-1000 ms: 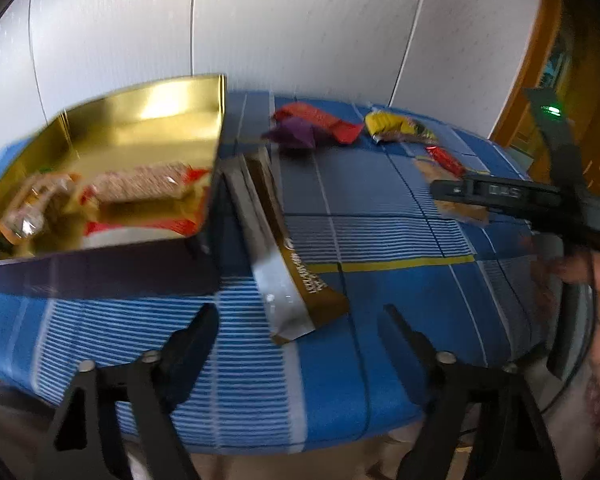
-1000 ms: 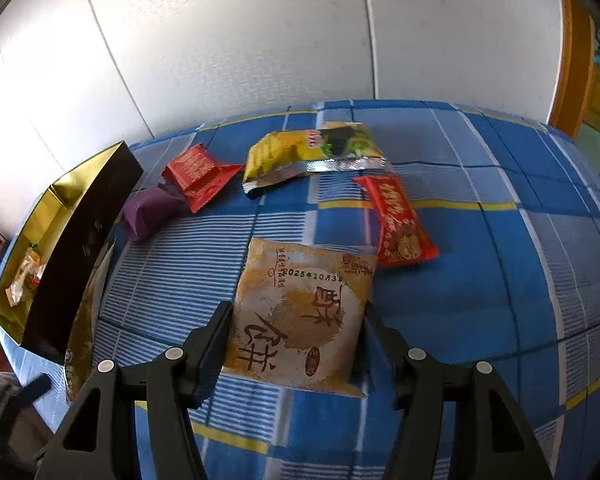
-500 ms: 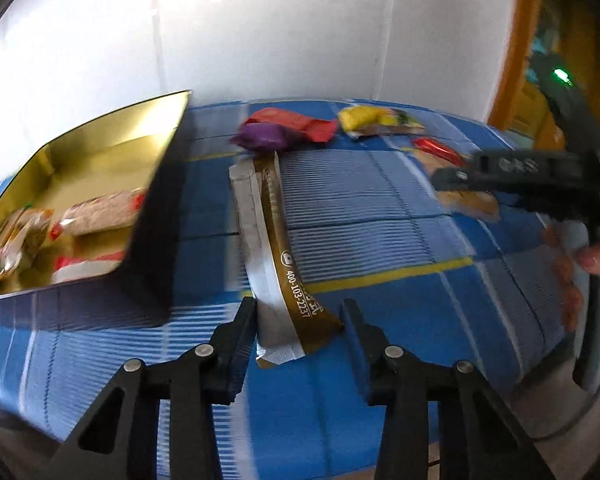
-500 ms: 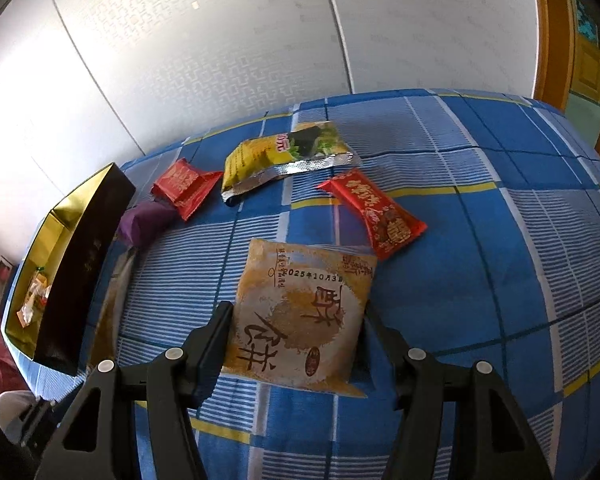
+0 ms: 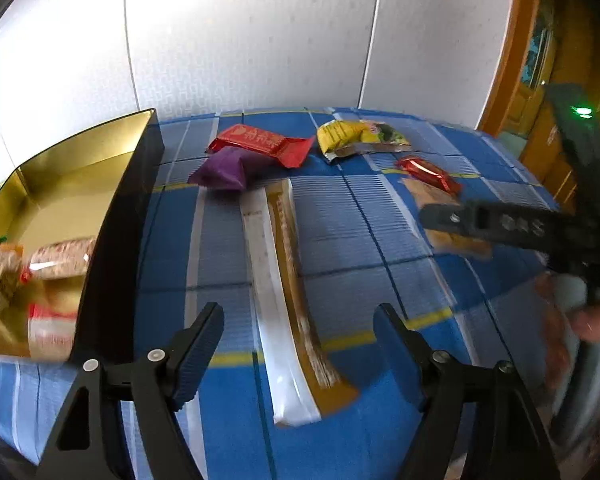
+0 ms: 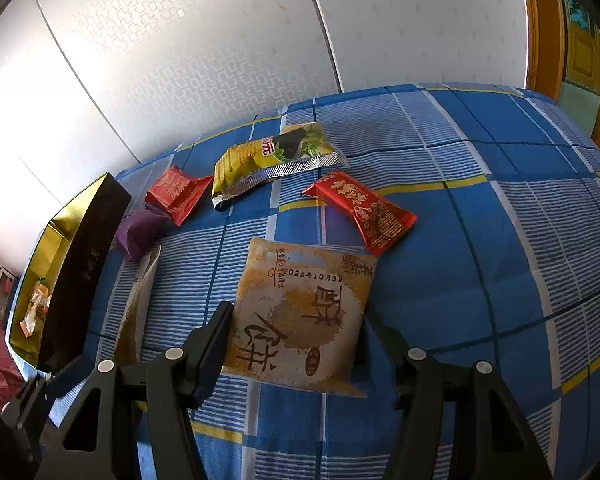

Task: Organize snacks
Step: 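Grasp the long white-and-brown bar with the left tool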

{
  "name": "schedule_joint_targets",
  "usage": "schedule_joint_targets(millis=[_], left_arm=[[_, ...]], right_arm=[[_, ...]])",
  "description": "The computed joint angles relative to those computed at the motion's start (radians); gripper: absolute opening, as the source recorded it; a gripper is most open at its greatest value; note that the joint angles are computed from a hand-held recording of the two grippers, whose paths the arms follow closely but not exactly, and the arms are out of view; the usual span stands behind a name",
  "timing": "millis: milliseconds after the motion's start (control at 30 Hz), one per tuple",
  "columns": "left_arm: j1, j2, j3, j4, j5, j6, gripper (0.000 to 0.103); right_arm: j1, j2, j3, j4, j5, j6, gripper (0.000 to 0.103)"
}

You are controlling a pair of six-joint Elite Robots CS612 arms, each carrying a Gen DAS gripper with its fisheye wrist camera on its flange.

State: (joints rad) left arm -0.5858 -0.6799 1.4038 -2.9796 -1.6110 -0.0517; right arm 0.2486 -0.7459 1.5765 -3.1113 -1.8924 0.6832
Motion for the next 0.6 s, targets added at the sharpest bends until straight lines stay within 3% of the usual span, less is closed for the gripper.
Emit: schedule_joint_targets(millis=[100, 300, 600], left_arm=[[0.008, 0.012, -0.039, 0.076, -0.036, -0.014, 0.051], [0.003, 0.016, -0.032, 0.038, -0.006, 0.059, 0.027], [0.012, -0.005, 0.010, -0.003, -0.053, 0.059, 0.021]], right_arm=[[0.001, 0.000, -0.001, 0.004, -0.004, -0.002, 0.062], [0.001, 0.000, -0.001, 0.003, -0.005, -0.004, 0.062], [0.004, 0.006, -0.011, 0.011, -0.011, -0.033, 0.062]])
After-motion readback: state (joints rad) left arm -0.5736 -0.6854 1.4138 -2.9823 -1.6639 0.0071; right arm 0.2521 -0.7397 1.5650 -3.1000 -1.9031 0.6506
